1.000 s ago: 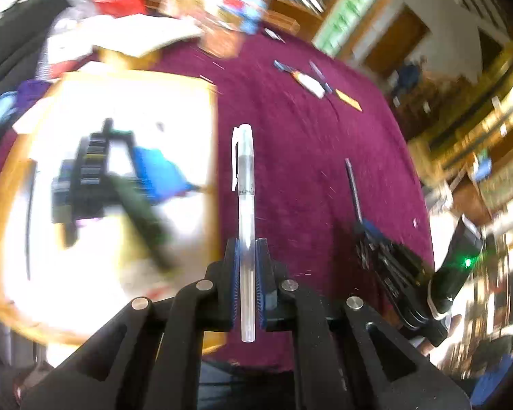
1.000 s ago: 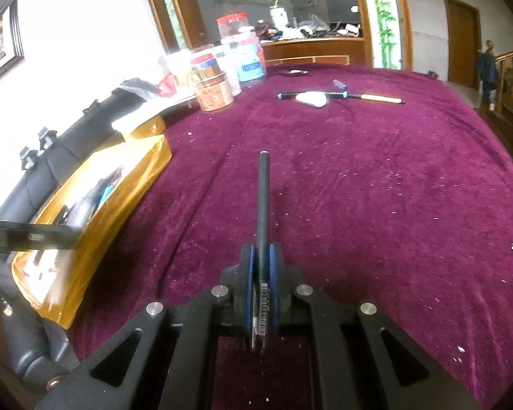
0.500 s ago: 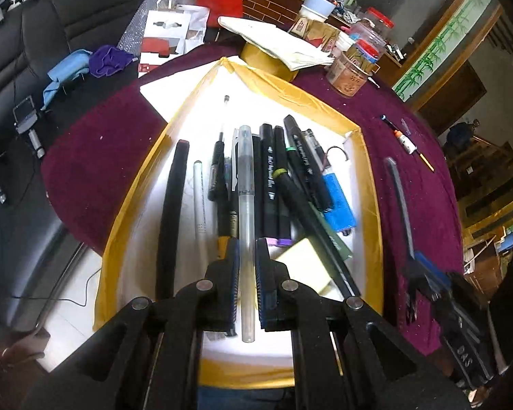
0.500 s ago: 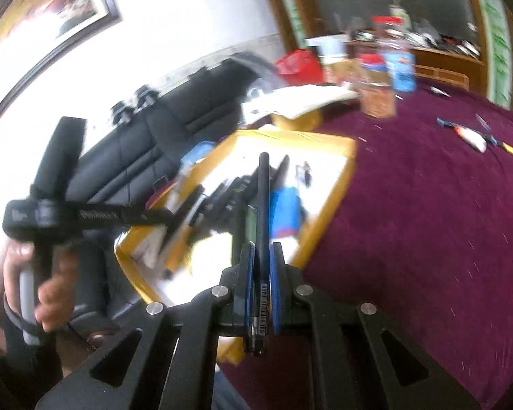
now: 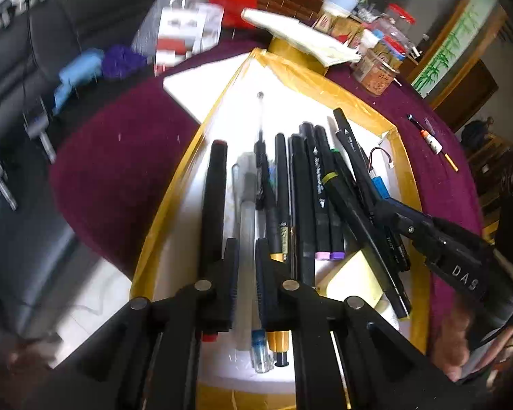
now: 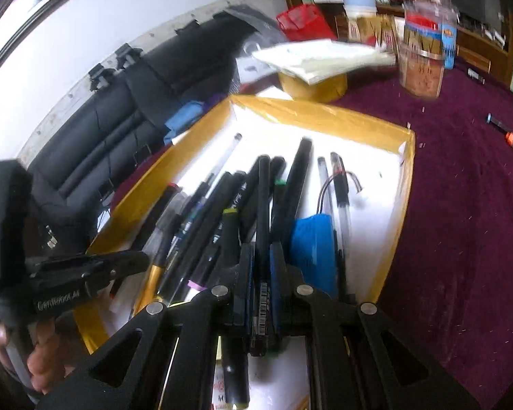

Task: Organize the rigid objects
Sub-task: 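Carry black pen and clear pen into the tray and open both grippers, then withdraw both grippers from the tray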

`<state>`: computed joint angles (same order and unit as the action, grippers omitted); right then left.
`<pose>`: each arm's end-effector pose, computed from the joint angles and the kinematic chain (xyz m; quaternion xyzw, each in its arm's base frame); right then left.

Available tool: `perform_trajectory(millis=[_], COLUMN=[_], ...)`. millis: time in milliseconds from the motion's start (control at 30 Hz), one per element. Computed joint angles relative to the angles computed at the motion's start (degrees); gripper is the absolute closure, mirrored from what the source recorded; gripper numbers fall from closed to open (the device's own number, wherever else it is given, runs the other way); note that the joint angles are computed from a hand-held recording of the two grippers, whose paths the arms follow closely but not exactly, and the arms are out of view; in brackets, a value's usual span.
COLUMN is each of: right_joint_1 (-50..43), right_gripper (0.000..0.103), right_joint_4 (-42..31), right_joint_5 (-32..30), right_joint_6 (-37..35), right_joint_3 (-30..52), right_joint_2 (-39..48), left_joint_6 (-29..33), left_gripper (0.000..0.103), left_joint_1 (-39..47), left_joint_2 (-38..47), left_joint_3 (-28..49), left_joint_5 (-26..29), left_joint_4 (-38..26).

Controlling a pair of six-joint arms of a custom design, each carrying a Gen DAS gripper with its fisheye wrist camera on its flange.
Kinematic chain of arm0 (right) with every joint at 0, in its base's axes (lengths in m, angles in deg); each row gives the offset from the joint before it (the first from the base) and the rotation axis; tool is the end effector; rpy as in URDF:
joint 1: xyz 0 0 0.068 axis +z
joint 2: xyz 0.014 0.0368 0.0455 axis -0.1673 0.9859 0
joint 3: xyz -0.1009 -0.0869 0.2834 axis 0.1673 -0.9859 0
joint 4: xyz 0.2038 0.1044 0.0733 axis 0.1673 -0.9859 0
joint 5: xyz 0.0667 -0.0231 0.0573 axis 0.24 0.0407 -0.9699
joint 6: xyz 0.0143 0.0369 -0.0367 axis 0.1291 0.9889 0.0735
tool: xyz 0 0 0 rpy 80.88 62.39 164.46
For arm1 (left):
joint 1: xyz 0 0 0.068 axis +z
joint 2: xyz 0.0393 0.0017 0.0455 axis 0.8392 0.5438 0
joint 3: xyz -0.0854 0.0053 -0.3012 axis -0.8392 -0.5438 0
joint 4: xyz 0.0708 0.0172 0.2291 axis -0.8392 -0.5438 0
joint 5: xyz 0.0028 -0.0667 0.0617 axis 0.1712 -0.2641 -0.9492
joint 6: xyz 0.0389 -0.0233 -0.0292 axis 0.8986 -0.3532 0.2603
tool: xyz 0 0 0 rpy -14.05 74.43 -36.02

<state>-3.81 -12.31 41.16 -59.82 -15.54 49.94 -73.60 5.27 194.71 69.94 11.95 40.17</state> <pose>0.3633 0.0557 0.1213 -0.2618 0.9025 0.2354 0.2479 0.2352 -0.2770 0.1436 -0.1657 0.9466 -0.0774 0.2654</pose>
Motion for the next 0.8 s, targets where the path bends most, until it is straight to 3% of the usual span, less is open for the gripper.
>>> perform_trajectory(millis=[33,100,200,267,367,500,567,800], right_joint_1=[-0.2,-1.1,-3.1,-4.8,-7.1,-11.3,-13.0,-16.4], right_gripper=[0.094,0.092,0.079,0.07,0.068,0.062,0.062,0.062], right_joint_4=[-0.8,-1.9,0.2,2.1,2.6,3.0,3.2,3.2], right_joint_5=[-0.4,-2.1,-5.3,-7.3,-8.7,-10.4,-10.9,-10.6], right_joint_6=[-0.2,-0.3,-1.4,-2.4,-3.5,-4.8,-5.7,-7.9], right_joint_3=[0.2,-0.4,-5.3,-9.6,-14.1,-19.1,-20.9,-24.4], right_joint_2=[0.0,-0.8,-5.2,-8.7,-12.5,-15.7,-16.8,-19.3], left_joint_6=[-0.4,-1.4,-4.4,-5.1,-7.4,-9.3,-10.7,-14.6], left_gripper=[0.083,0.05,0.037,0.034,0.034,0.033,0.026,0.021], left_joint_1=[-1.3,-3.0,-6.8,-8.7,-11.0,-13.8,-14.8,-16.6], left_joint_2=[0.5,0.5,0.8,2.1,4.4,5.5,6.7,10.1], left_joint_3=[1.2,1.7,4.3,8.4,14.7,18.6,21.3,28.8], left_joint_5=[-2.3,-5.0,-11.6,-15.1,-19.5,-22.1,-23.3,-25.2], left_joint_4=[-1.6,-2.3,-6.8,-13.4,-23.2,-27.7,-30.8,-41.1])
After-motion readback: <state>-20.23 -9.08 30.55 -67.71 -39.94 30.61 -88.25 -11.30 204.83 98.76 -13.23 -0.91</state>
